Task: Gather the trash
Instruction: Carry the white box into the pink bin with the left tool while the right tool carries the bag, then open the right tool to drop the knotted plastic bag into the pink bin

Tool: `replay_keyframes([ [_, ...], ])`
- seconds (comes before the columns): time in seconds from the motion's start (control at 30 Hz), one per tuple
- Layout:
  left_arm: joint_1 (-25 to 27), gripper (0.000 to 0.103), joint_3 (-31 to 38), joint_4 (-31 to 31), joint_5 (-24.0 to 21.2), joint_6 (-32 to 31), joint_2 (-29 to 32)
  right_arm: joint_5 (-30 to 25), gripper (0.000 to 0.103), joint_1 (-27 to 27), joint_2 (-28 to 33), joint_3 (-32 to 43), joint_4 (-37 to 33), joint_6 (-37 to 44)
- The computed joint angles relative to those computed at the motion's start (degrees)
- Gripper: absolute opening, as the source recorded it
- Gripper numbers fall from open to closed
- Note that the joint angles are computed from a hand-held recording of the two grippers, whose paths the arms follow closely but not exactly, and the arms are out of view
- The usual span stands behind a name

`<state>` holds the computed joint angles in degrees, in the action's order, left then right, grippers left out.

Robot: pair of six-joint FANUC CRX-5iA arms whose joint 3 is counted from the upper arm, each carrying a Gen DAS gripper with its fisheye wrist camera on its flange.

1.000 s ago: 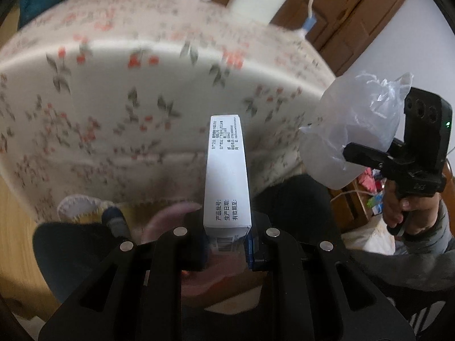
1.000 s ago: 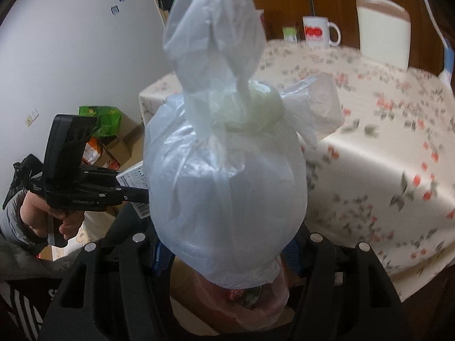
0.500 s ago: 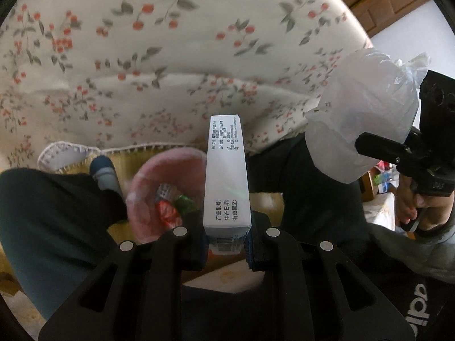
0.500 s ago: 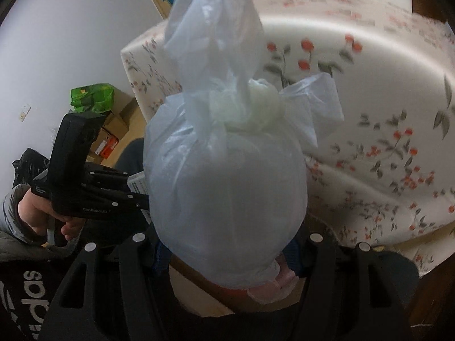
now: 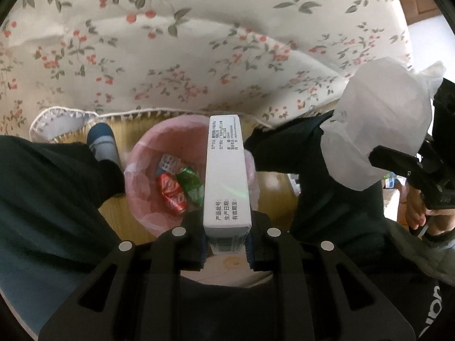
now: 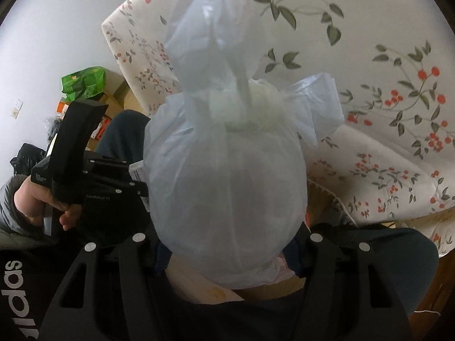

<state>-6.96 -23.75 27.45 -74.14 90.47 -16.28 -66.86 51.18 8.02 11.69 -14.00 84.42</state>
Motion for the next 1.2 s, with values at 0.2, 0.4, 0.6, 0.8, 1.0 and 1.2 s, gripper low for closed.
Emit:
replay_keyframes([
  [0.2,0.7,0.087,-0.5,0.4,0.6,1.1,-0.4,-2.4,0.062,-0.9,1.9,0.5,-1.1,1.4],
  [0.4,1.0,0.097,0.8,0.3,0.2,0.3,-0.8,-5.4,0.062,-1.0,4.2,1.3,-2.2,1.6],
  [0.6,1.5,0.097,1.9,-0.4,0.0,0.5,-1.5,-7.3,0.063,-0.8,6.4,1.8,-2.7,1.4],
  [0.8,1.8,0.097,2.9,-1.6,-0.4,0.7,-1.6,-8.5,0.065,0.0,8.3,2.3,-1.7,0.0],
  [1.0,1.7,0.097,4.5,-4.4,-1.4,1.2,-1.3,-7.4,0.098,0.6,8.2,2.2,-0.3,-1.5],
  [1.2,1.0,0.097,6.1,-6.4,-2.6,0.9,-0.5,-7.3,0.098,0.3,7.9,1.9,0.0,-2.1],
])
